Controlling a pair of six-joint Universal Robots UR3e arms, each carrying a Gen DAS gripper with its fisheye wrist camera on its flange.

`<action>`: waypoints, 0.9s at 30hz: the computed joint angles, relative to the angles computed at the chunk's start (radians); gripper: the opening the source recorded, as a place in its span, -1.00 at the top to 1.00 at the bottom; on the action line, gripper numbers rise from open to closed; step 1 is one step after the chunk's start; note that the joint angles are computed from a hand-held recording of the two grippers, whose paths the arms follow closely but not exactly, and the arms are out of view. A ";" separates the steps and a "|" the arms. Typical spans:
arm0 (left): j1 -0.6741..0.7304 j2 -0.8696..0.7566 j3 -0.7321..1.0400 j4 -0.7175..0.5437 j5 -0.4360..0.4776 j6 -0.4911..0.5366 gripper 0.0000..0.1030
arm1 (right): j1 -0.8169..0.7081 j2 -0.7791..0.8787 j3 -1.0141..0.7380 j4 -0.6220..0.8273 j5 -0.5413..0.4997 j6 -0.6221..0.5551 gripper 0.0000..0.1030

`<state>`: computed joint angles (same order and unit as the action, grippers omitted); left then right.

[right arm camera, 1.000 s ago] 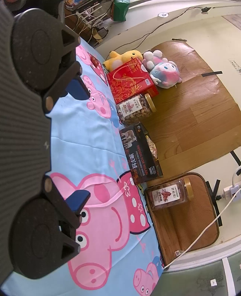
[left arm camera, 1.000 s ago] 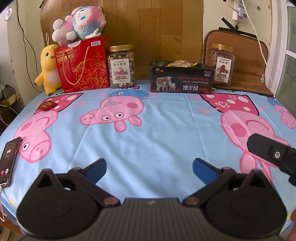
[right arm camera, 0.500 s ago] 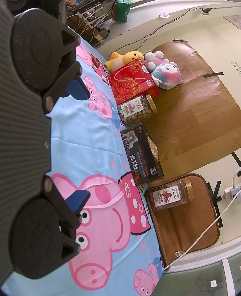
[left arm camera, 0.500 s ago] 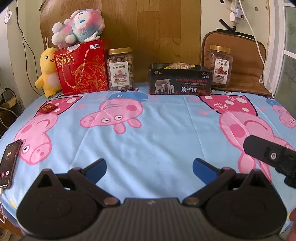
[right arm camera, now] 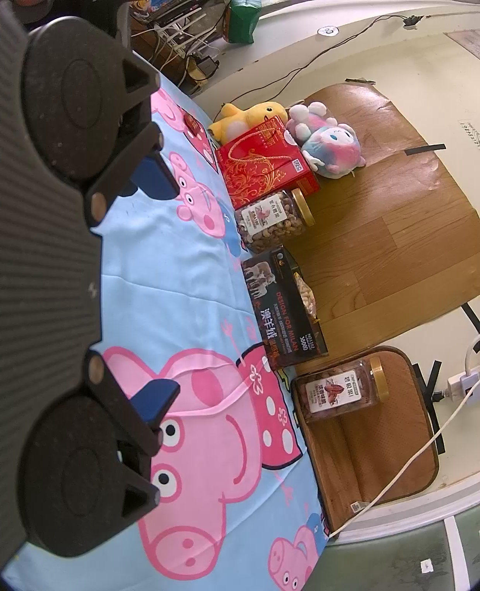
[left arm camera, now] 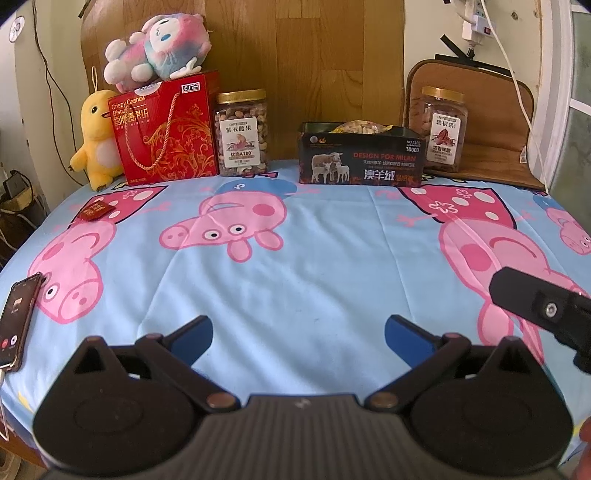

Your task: Organize snacks

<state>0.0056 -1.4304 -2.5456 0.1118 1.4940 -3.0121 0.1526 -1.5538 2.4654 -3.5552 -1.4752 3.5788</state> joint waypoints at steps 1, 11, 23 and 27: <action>-0.001 0.001 0.001 -0.004 0.000 0.000 -1.00 | -0.001 -0.001 0.000 0.002 0.001 0.000 -1.00; -0.001 0.005 0.005 -0.023 -0.005 0.010 -1.00 | -0.002 -0.006 0.001 0.006 0.002 0.000 -1.00; 0.001 0.018 -0.007 -0.015 -0.012 0.021 -1.00 | 0.008 0.003 0.001 -0.009 -0.008 -0.001 -1.00; 0.002 0.019 -0.008 -0.016 -0.013 0.023 -1.00 | 0.007 0.001 0.001 -0.006 -0.008 -0.001 -1.00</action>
<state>0.0073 -1.4112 -2.5533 0.0960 1.4807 -2.9886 0.1599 -1.5529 2.4661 -3.5616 -1.4833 3.5777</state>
